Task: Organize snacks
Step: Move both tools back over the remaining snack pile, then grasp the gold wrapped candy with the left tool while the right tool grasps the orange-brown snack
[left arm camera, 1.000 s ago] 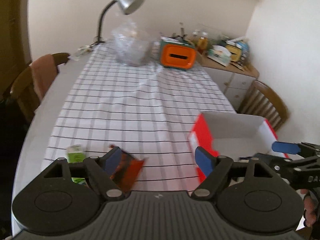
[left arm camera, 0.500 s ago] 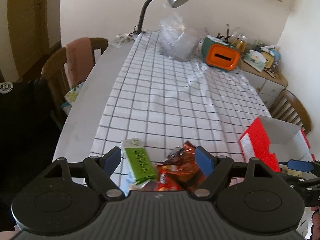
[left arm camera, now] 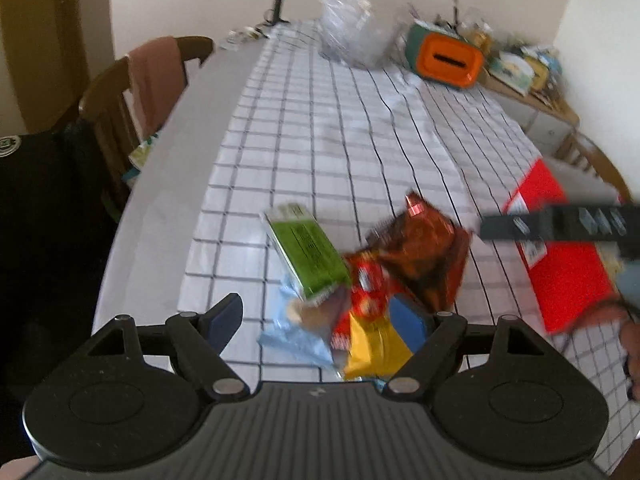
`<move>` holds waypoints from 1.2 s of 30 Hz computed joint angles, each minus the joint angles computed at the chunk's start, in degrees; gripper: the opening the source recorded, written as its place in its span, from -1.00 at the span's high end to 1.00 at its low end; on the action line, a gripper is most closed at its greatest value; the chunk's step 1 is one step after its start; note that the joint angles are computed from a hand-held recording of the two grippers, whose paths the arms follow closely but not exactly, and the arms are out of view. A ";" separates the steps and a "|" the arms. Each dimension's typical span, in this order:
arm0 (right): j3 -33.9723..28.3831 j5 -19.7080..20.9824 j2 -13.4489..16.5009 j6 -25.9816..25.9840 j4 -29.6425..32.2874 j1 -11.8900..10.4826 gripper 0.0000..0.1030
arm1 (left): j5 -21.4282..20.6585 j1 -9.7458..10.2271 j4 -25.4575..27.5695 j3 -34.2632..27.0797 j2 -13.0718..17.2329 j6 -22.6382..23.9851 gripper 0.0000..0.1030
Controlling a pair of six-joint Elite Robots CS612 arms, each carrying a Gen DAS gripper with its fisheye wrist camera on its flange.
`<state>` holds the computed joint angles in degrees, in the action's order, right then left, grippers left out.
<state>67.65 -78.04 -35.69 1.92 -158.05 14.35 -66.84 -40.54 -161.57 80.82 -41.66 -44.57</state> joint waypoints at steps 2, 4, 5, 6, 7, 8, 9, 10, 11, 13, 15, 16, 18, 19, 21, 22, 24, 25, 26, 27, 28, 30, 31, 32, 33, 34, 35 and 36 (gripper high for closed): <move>-1.16 -0.45 0.68 0.75 1.26 0.24 -0.98 | -1.28 -0.15 -0.31 -0.23 0.44 0.84 -0.57; -2.28 -0.74 1.30 1.37 2.75 0.50 -0.98 | -2.52 -0.27 0.02 -0.83 1.00 1.43 -0.57; -2.81 -0.86 1.59 1.43 3.47 0.64 -0.98 | -3.07 -0.33 0.20 -1.18 1.30 1.67 -0.57; -3.30 -0.97 1.85 1.54 4.06 0.77 -0.98 | -3.27 -0.42 0.41 -1.53 1.58 1.92 -0.57; -3.77 -1.03 2.13 1.78 4.54 0.90 -0.98 | -3.44 -0.53 0.73 -1.93 1.88 2.37 -0.57; -4.18 -1.08 2.36 1.99 5.00 1.00 -0.98 | -3.63 -0.58 1.15 -2.43 2.16 2.64 -0.57; -4.79 -1.43 2.67 2.17 5.69 1.18 -0.98 | -3.80 -0.65 1.45 -2.77 2.41 2.85 -0.57; -5.25 -2.00 2.94 2.37 6.16 1.34 -0.97 | -4.05 -0.68 1.83 -3.15 2.66 3.12 -0.57; -5.68 -2.58 3.19 2.75 6.53 1.47 -0.97 | -4.31 -0.72 2.15 -3.49 2.89 3.36 -0.57; -6.27 -3.13 3.57 3.78 7.29 1.60 -0.95 | -4.62 -0.77 2.78 -4.16 3.27 3.61 -0.56; -6.80 -2.99 3.90 4.21 8.25 1.62 -0.92 | -4.62 -0.83 3.46 -4.71 3.60 3.53 -0.56; -7.08 -2.83 4.07 4.28 8.62 1.64 -0.89 | -4.61 -0.89 3.84 -5.02 3.77 3.54 -0.55; -7.61 -2.69 4.38 4.09 9.31 1.67 -0.86 | -4.63 -0.97 4.71 -5.60 4.12 3.92 -0.55; -7.80 -2.71 4.52 3.92 9.54 1.70 -0.85 | -4.49 -0.99 5.56 -6.04 4.32 4.05 -0.51; -8.07 -2.77 4.73 3.58 10.03 1.75 -0.83 | -4.82 -0.91 6.73 -6.76 4.65 3.81 -0.44; -8.13 -2.82 4.80 3.54 10.18 1.76 -0.79 | -4.90 -0.87 7.04 -7.00 4.76 3.61 -0.39; -8.04 -2.34 4.82 3.60 10.27 1.65 -0.66 | -4.77 -0.83 7.33 -7.20 4.87 3.36 -0.28; -8.10 -1.98 4.85 3.60 10.47 1.58 -0.57 | -4.68 -0.82 7.48 -7.24 4.89 3.24 -0.21; -8.14 -1.79 4.89 3.60 10.60 1.53 -0.54 | -4.56 -0.83 7.64 -7.26 4.89 3.10 -0.18; -8.09 -1.60 4.87 3.61 10.62 1.46 -0.50 | -4.48 -0.83 7.68 -7.26 4.90 2.96 -0.14; -8.03 -1.23 4.85 3.61 10.60 1.36 -0.44 | -4.53 -0.81 7.56 -7.20 4.91 2.75 -0.07; -7.93 -0.12 4.81 3.47 10.69 1.14 -0.26 | -4.92 -0.66 7.61 -7.25 4.96 2.33 0.03; -7.83 0.30 4.76 3.41 10.66 1.05 -0.22 | -4.93 -0.62 7.54 -7.20 4.96 2.05 0.03; -7.72 0.57 4.70 3.23 10.46 1.02 -0.19 | -4.93 -0.60 7.32 -7.08 4.92 1.82 0.03; -7.52 0.77 4.61 2.55 10.02 1.01 -0.14 | -4.97 -0.56 7.13 -6.96 4.87 1.61 0.04; -7.28 0.97 4.51 1.91 9.60 0.99 -0.08 | -5.18 -0.50 6.89 -6.84 4.82 1.50 0.05; -7.00 1.33 4.40 1.45 9.19 0.95 -0.04 | -5.51 -0.43 6.66 -6.72 4.77 1.34 0.06; -6.75 1.77 4.30 1.21 8.84 0.88 0.04 | -5.85 -0.33 6.54 -6.66 4.74 1.03 0.06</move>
<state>60.90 -76.27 -31.39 3.13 -149.21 15.23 -72.69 -40.87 -155.02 74.16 -36.92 -43.54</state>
